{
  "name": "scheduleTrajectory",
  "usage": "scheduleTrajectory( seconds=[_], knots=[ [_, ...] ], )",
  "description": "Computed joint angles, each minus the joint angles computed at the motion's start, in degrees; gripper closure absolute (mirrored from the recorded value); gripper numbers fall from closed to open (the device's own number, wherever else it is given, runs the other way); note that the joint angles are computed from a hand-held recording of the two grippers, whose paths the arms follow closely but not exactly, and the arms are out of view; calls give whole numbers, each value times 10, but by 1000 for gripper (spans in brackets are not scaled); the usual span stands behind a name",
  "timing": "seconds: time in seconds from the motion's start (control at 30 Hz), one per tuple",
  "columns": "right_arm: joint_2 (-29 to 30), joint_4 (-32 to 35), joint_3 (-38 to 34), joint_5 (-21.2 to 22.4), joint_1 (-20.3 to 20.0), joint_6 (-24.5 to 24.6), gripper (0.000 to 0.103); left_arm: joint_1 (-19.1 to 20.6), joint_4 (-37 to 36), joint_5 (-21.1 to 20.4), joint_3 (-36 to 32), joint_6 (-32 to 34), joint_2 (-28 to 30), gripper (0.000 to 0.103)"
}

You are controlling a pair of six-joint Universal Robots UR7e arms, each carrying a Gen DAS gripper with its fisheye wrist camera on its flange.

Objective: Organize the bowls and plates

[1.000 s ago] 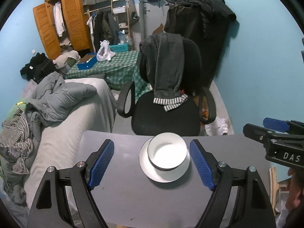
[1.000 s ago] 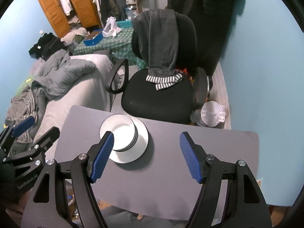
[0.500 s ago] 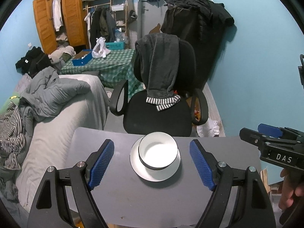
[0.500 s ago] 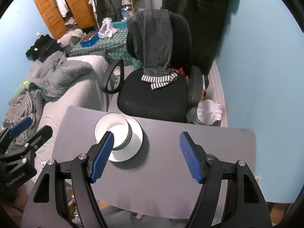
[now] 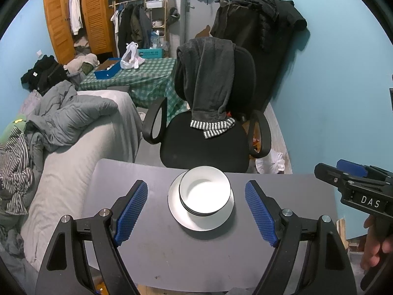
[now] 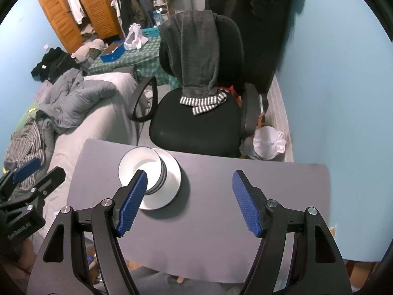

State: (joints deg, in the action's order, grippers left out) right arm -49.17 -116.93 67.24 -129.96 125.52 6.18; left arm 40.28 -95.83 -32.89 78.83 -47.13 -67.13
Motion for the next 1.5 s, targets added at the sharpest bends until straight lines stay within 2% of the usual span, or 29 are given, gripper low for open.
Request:
scheduleTrajectory(
  seconds=[0.5, 0.87, 1.5],
  knots=[
    [-2, -1, 3, 1, 0, -3, 32, -1, 6, 3, 4, -2, -2, 20],
    [-6, -6, 17, 3, 4, -4, 32, -4, 20, -19, 3, -12, -5, 20],
    [-5, 2, 15, 4, 5, -1, 32, -5, 30, -18, 2, -21, -9, 20]
  ],
)
